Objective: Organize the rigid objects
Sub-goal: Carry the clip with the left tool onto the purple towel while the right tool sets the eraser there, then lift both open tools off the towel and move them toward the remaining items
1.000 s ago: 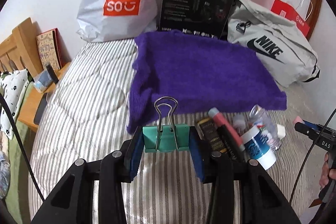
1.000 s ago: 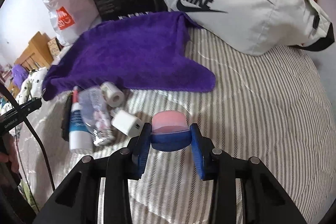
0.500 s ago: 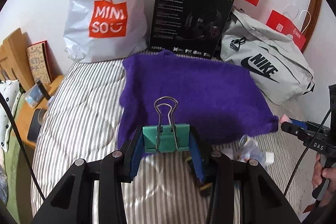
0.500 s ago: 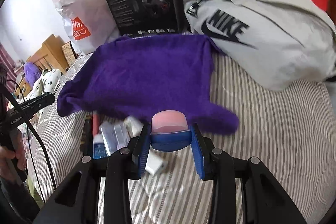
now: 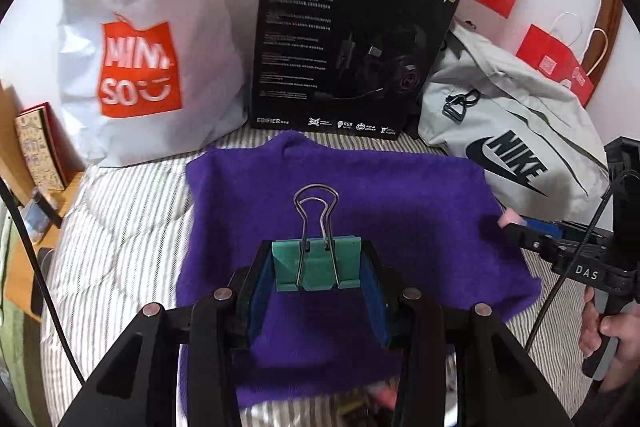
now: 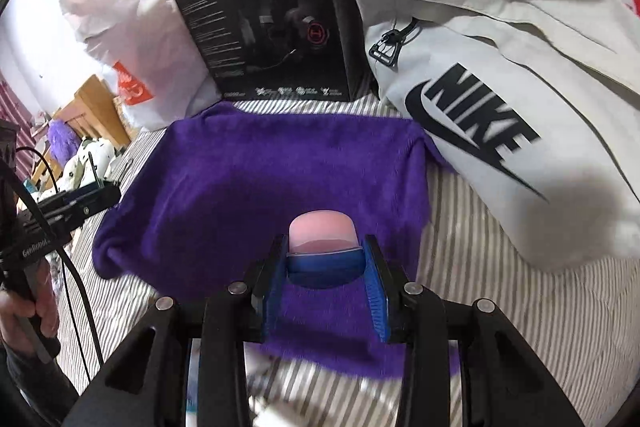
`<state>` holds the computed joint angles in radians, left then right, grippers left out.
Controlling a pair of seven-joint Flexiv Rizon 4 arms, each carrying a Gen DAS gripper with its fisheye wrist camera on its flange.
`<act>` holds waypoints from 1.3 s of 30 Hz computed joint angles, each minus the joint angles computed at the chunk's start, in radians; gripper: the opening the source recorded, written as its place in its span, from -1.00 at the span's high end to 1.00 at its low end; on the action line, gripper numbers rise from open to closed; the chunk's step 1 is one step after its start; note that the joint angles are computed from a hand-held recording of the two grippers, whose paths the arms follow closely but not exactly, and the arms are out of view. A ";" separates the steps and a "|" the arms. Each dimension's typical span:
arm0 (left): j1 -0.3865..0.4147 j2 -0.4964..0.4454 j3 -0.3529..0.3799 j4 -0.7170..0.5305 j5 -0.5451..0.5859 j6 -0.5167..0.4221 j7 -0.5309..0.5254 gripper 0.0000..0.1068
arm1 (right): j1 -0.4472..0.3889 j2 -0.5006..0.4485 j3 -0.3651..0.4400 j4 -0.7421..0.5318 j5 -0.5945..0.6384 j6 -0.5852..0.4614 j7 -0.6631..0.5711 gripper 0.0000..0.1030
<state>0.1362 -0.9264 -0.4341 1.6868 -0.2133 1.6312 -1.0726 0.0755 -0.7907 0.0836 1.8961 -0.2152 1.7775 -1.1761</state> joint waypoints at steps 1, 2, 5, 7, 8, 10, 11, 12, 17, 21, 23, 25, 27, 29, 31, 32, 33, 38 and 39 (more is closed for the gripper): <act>-0.012 -0.012 0.009 -0.024 -0.004 -0.015 0.001 0.26 | -0.016 -0.013 0.015 -0.023 -0.010 -0.016 -0.001 0.28; -0.018 -0.024 0.012 -0.044 -0.008 -0.027 0.003 0.26 | -0.023 -0.027 0.023 -0.047 -0.015 -0.029 0.000 0.28; -0.063 -0.060 0.055 -0.114 -0.029 -0.075 0.007 0.26 | -0.035 -0.074 0.034 -0.128 -0.035 -0.096 -0.005 0.28; -0.099 -0.078 0.098 -0.159 -0.047 -0.110 -0.001 0.26 | -0.042 -0.107 0.042 -0.178 -0.041 -0.135 -0.016 0.28; -0.108 -0.087 0.108 -0.178 -0.055 -0.122 -0.002 0.26 | -0.046 -0.119 0.047 -0.198 -0.040 -0.150 -0.021 0.28; -0.134 -0.102 0.141 -0.213 -0.071 -0.144 -0.013 0.26 | -0.028 -0.141 0.023 -0.239 -0.039 -0.189 -0.023 0.28; -0.147 -0.111 0.160 -0.233 -0.076 -0.157 -0.018 0.26 | -0.022 -0.150 0.016 -0.253 -0.037 -0.197 -0.026 0.28; -0.159 -0.119 0.176 -0.250 -0.081 -0.171 -0.025 0.26 | -0.025 -0.162 0.018 -0.274 -0.036 -0.213 -0.032 0.28; -0.224 -0.150 0.274 -0.329 -0.087 -0.252 -0.074 0.26 | 0.009 -0.188 -0.028 -0.317 -0.028 -0.247 -0.039 0.28; -0.250 -0.163 0.308 -0.349 -0.069 -0.262 -0.101 0.26 | 0.039 -0.193 -0.063 -0.318 -0.027 -0.243 -0.045 0.28; -0.262 -0.164 0.326 -0.354 -0.055 -0.263 -0.113 0.26 | 0.051 -0.196 -0.075 -0.325 -0.031 -0.252 -0.046 0.28; -0.264 -0.166 0.327 -0.353 -0.046 -0.253 -0.119 0.26 | 0.042 -0.198 -0.063 -0.330 -0.030 -0.257 -0.053 0.28; -0.266 -0.169 0.329 -0.354 -0.037 -0.244 -0.121 0.22 | 0.040 -0.203 -0.060 -0.336 -0.028 -0.256 -0.057 0.27; -0.256 -0.170 0.311 -0.358 -0.036 -0.260 -0.111 -0.06 | 0.029 -0.199 -0.042 -0.335 -0.035 -0.270 -0.077 0.20; -0.256 -0.167 0.306 -0.359 -0.033 -0.280 -0.103 -0.31 | 0.033 -0.196 -0.041 -0.333 -0.031 -0.277 -0.080 0.10; -0.272 -0.164 0.328 -0.356 -0.026 -0.281 -0.114 -0.32 | 0.036 -0.194 -0.042 -0.332 -0.030 -0.281 -0.081 0.04; -0.290 -0.160 0.355 -0.354 -0.017 -0.281 -0.128 -0.32 | 0.044 -0.190 -0.049 -0.329 -0.032 -0.291 -0.081 -0.02; -0.277 -0.115 0.345 -0.285 -0.003 -0.267 -0.145 -0.32 | 0.064 -0.160 -0.062 -0.292 -0.030 -0.304 -0.086 -0.07; -0.268 -0.096 0.336 -0.254 -0.002 -0.252 -0.143 -0.32 | 0.070 -0.142 -0.069 -0.269 -0.025 -0.291 -0.080 -0.07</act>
